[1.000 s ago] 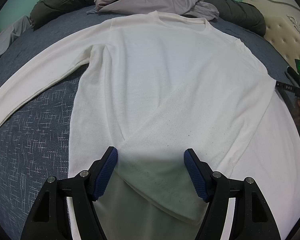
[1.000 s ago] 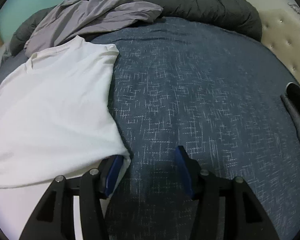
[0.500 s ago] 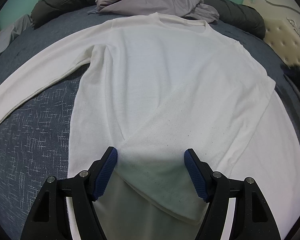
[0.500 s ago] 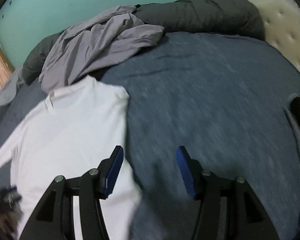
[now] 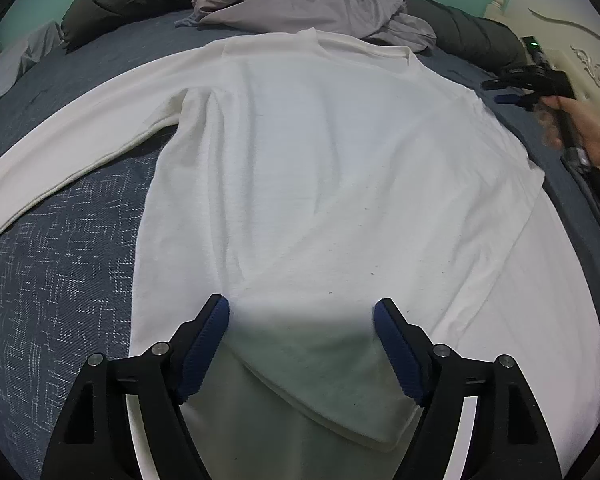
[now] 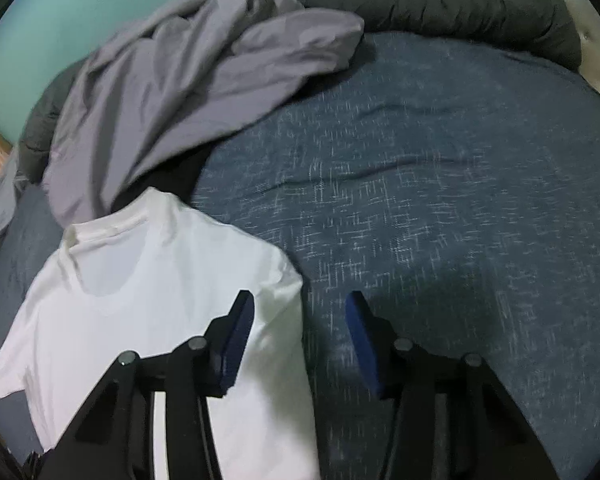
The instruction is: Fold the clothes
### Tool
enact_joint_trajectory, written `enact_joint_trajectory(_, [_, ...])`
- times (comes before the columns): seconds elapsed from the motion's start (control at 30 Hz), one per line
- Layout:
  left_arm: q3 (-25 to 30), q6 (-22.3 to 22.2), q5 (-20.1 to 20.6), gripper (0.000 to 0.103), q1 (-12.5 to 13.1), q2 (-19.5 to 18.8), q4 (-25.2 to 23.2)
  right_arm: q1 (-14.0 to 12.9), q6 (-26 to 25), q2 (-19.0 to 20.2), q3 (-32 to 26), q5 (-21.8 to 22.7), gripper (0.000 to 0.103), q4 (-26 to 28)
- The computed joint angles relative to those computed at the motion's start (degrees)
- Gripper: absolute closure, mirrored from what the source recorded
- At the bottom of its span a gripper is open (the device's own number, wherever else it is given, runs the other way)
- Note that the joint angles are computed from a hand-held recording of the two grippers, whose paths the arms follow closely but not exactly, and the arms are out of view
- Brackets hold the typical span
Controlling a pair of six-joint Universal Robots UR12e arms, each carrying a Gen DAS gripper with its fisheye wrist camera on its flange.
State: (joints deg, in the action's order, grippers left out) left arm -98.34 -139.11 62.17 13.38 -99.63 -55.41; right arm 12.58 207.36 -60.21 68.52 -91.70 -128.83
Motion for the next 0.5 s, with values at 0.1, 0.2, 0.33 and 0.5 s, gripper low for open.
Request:
enact_joint_trajectory(0.1, [-0.02, 0.44, -0.42, 0.024, 0.47, 0.11, -0.50, -0.18, 0.29, 1.12, -1.40, 0.32, 0.071, 1.53])
enact_joint_trajectory(0.2, [-0.12, 1.05, -0.66, 0.024, 0.93, 0.26, -0.86, -0.56, 0.51, 1.54, -1.55, 2.30, 0.086, 0.71])
enact_joint_trajectory(0.33, [-0.21, 1.26, -0.51, 0.022, 0.74, 0.13, -0.30, -0.59, 0.59, 2.17, -2.07, 3.40, 0.098, 0.20])
enact_joint_trajectory(0.5, [-0.43, 2.13, -0.63, 0.022, 1.34, 0.51, -0.44, -0.30, 1.14, 2.21, -1.85, 1.23, 0.100, -1.32])
